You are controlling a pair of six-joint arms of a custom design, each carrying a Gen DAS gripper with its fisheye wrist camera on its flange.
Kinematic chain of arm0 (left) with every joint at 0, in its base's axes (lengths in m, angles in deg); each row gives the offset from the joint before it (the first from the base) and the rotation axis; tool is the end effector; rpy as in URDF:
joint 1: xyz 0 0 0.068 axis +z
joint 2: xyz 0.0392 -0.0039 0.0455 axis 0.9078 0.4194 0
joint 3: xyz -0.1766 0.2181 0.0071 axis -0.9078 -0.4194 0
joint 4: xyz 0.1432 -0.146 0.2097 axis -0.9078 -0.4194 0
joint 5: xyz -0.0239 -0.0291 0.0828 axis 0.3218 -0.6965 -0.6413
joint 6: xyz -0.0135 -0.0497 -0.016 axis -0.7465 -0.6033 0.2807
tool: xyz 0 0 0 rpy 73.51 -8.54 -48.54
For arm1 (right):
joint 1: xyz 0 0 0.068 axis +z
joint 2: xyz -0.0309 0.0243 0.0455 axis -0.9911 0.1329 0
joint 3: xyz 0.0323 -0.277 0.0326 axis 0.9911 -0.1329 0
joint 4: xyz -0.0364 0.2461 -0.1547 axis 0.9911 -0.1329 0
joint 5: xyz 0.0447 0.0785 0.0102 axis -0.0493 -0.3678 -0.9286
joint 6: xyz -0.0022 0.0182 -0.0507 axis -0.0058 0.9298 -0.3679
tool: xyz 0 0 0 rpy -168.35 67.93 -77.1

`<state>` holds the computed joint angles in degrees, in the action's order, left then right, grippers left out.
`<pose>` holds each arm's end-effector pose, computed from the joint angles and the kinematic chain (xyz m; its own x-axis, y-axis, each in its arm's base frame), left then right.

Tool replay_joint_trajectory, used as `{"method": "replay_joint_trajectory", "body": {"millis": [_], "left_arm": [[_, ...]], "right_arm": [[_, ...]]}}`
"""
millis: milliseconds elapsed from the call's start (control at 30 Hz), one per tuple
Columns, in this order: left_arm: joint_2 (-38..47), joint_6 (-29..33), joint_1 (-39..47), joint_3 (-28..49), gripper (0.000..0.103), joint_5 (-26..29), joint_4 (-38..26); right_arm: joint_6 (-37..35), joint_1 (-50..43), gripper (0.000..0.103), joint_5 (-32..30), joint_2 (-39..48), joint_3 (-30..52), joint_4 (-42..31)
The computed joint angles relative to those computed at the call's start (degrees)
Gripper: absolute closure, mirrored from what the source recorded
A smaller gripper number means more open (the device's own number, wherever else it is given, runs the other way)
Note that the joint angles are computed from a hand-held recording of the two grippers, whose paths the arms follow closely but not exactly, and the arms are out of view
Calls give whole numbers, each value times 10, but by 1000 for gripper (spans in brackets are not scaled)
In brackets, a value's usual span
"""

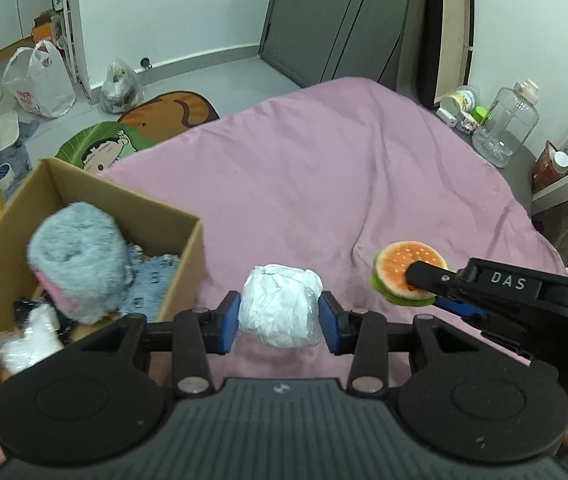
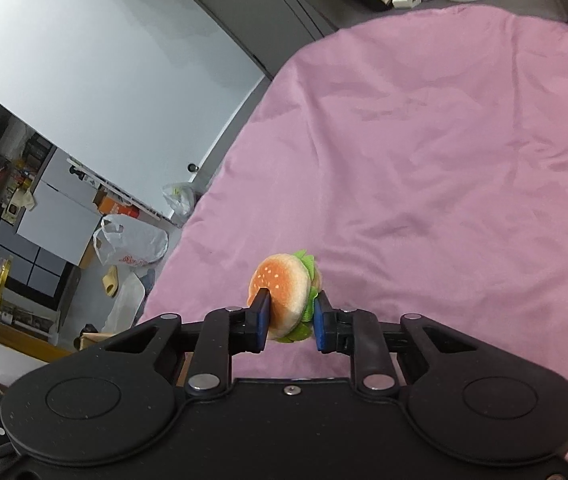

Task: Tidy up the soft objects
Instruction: 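Carry the tissue ball with the left gripper while the right carries the burger over the box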

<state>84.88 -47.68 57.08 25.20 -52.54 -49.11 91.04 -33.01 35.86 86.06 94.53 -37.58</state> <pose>0.3325 -0.0574 0.2322 -0.8292 0.1716 -0.5320 0.3237 0.9233 -0.2066 0.2472 0.2618 0.1859 -0.5266 0.7277 -0.4394 0.4479 0.6769 0.5842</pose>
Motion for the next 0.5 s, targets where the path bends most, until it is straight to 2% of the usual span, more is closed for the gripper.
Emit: {"method": "replay_joint_trajectory", "body": {"millis": [500], "left_arm": [[-63, 106, 134, 38, 62, 73, -88]], "right_arm": [[-24, 55, 81, 68, 2, 85, -81]]}}
